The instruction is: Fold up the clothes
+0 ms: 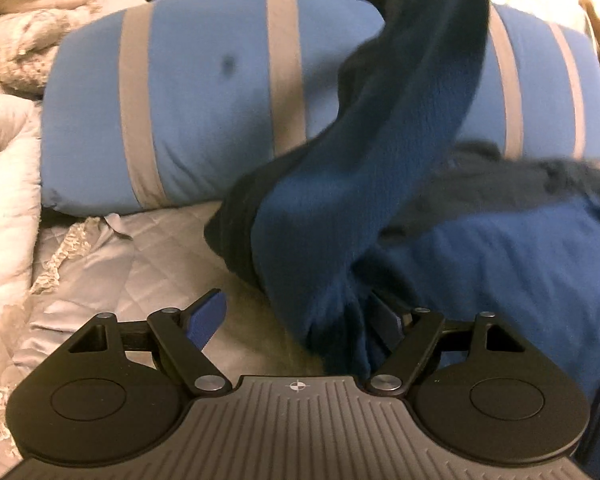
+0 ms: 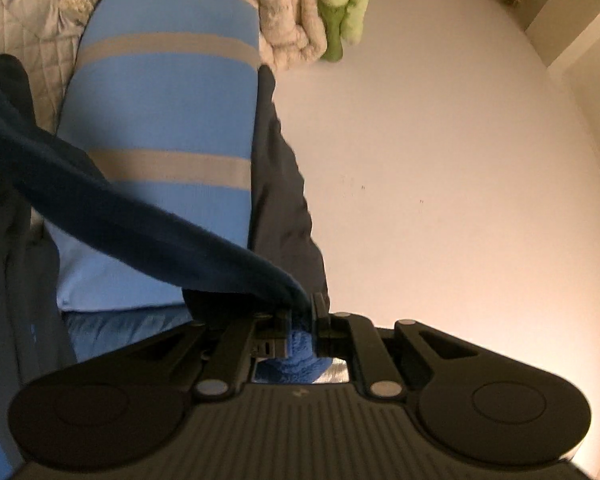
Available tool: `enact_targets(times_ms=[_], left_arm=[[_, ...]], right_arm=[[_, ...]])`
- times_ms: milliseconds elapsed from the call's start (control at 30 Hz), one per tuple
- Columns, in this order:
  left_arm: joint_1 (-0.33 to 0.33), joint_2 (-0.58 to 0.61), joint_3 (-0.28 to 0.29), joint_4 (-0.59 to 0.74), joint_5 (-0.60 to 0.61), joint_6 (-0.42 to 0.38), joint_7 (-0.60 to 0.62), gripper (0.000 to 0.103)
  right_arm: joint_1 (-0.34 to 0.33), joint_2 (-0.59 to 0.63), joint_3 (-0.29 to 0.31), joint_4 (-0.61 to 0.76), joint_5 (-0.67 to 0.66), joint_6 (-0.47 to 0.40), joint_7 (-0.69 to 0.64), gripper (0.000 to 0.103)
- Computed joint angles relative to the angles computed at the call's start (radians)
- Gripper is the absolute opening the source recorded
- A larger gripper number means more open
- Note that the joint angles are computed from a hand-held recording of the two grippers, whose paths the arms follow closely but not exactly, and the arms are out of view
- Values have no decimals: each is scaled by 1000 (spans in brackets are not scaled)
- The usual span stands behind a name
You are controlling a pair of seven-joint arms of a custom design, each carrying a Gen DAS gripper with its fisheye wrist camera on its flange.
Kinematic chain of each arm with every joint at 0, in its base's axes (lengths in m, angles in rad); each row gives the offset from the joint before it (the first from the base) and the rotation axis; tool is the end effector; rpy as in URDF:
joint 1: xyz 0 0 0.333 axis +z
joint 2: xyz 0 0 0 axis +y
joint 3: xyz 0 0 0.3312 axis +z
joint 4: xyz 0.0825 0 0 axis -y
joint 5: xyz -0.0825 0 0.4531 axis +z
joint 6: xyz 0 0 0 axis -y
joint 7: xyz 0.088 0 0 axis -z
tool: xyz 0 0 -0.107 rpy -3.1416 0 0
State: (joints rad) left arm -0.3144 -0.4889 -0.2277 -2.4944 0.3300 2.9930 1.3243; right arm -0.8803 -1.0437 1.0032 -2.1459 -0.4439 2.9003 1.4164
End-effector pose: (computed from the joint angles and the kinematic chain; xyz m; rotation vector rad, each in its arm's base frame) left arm 0.4133 -0.2879 0.5501 -1.0538 2.0665 -0.9555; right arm 0.4591 0.3157 0.6786 2.0406 -0.5045 2.1863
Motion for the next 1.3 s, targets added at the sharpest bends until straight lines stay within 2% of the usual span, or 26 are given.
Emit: enact_targets(times_ms=[33,200,233,300,433,500,600,700,733,800,867,900,933,967,1000,1100,1300], left_arm=[[3,-2,-6,-4,10,-12,6,78],[122,-47,-109,-10,144,-60,-42,78],[129,-53,-116,-7,162,-79,-46,78],[99,-57,-93,0,170,-130,-12,79],[81,-62,-75,3,189,-145,22,78],[64,-59,-65,11,180,-144,38,78],[15,-52,-26,5,161,-94,113,75],[-72,-26,36,17,107,-97,257,68],[-82,-21,37,19,95,-98,290,68],[-108,-3,49,26,59,-103,352,60],[-101,16,32,38,42,-117,376,44],[-89,30,19,49,43,-125,380,40],[-78,45,7,60,45,-133,383,28],[-55,48,-17,64,60,-136,365,21],[-51,47,-20,63,53,-131,354,20],[-109,28,43,50,-65,-117,349,13],[-164,11,130,46,-254,-120,338,9]], right_arm=[[-1,1,0,1,2,-8,-1,8],[-13,2,-4,9,6,-25,15,8],[-12,0,-6,6,3,-26,16,8],[-9,-3,-13,-3,-2,-30,18,8],[17,6,-33,-23,-12,-44,20,8],[26,5,-41,-36,-21,-38,26,9],[45,9,-57,-51,-29,-42,36,9],[67,30,-75,-58,-39,-50,37,9],[76,38,-81,-60,-44,-54,37,9],[85,48,-89,-62,-54,-64,46,9],[94,57,-97,-63,-66,-75,56,9],[99,62,-101,-63,-72,-81,61,9],[104,68,-105,-64,-80,-86,65,9],[109,74,-109,-65,-88,-91,69,9],[117,81,-115,-69,-98,-94,70,9],[168,95,-150,-103,-129,-108,62,9],[386,149,-295,-198,-106,-238,24,8]])
